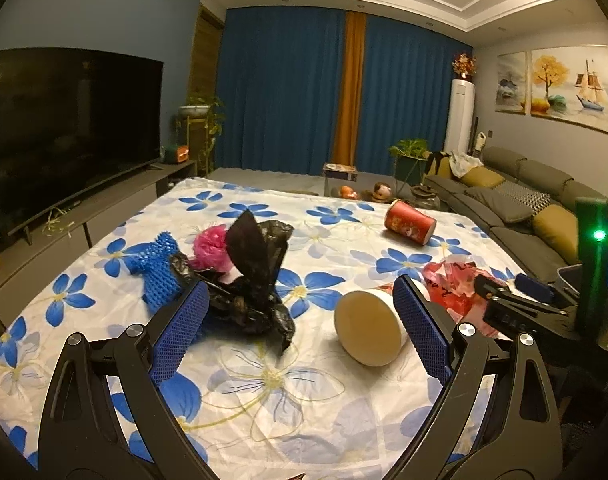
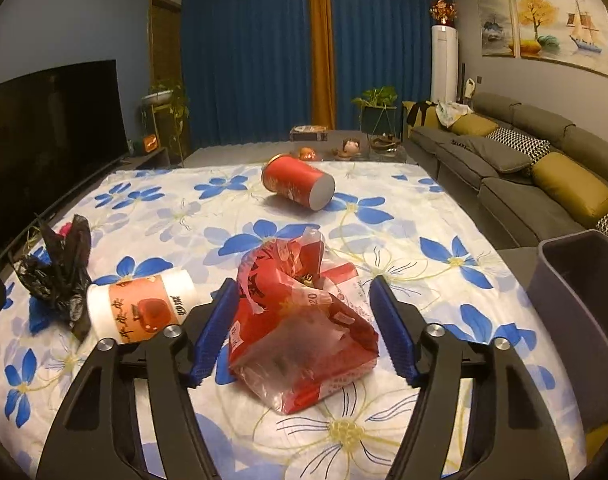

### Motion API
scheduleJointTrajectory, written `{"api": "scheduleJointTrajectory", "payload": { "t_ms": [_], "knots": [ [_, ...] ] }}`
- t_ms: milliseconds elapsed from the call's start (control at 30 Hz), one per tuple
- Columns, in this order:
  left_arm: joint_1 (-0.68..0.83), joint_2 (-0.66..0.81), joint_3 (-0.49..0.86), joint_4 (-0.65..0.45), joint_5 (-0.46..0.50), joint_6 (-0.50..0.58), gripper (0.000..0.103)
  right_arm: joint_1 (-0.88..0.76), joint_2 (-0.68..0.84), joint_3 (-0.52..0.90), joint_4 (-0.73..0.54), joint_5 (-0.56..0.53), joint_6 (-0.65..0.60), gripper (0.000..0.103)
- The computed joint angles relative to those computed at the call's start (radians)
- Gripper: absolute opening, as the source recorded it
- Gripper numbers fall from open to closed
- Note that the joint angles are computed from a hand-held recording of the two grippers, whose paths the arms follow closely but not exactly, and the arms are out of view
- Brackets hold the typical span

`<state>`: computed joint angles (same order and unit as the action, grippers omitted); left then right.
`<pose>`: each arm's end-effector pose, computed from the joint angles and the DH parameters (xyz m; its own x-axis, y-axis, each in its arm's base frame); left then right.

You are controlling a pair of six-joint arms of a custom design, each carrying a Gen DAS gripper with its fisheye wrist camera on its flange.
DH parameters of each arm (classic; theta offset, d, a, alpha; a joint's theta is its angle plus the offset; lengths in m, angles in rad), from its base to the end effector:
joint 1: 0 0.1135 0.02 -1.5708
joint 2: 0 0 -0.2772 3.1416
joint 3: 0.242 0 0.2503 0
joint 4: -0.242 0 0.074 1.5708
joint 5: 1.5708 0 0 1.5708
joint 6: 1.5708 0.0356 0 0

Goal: Collect trash
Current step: 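Grasp the red-and-white plastic bag with the right gripper while the left gripper grasps the white paper cup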

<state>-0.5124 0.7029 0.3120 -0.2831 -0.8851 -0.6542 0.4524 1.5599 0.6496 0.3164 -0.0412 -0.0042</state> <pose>0.1281 -0.0404 0.1953 -0.2998 -0.2734 -0.9140 -0.5029 0.8594 -0.0921 0.2730 0.1343 0.1743 -0.5013 -0.2483 -0.8289 -0.4696 0.8827 0.0196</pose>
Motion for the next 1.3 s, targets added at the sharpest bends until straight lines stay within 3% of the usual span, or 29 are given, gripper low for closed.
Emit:
{"api": "scheduleJointTrajectory", "payload": {
  "t_ms": [167, 267, 333, 567, 800, 1033, 1200, 1300],
  "knots": [
    [0.016, 0.051, -0.011, 0.085, 0.069, 0.036, 0.091, -0.005, 0.039, 0.028, -0.023, -0.018, -0.010, 0.046],
    [0.016, 0.097, -0.013, 0.138, 0.094, 0.051, 0.091, -0.007, 0.042, 0.028, -0.025, -0.035, -0.021, 0.027],
    [0.012, 0.125, -0.013, 0.166, 0.104, 0.058, 0.091, -0.008, 0.040, 0.023, -0.019, -0.040, -0.026, 0.004],
    [0.082, 0.239, -0.005, 0.279, 0.248, 0.088, 0.084, -0.047, -0.033, -0.033, 0.006, -0.081, -0.023, 0.003],
    [0.156, 0.364, 0.016, 0.372, 0.409, 0.115, 0.057, -0.112, -0.172, -0.109, -0.005, -0.132, -0.031, 0.003],
    [0.225, 0.459, 0.034, 0.430, 0.548, 0.141, 0.018, -0.158, -0.259, -0.155, -0.031, -0.175, -0.046, 0.003],
    [0.225, 0.485, 0.037, 0.463, 0.581, 0.163, 0.002, -0.172, -0.303, -0.179, -0.043, -0.190, -0.049, 0.003],
    [0.198, 0.458, 0.029, 0.459, 0.566, 0.168, 0.002, -0.183, -0.331, -0.190, -0.053, -0.201, -0.049, 0.003]
  ]
}}
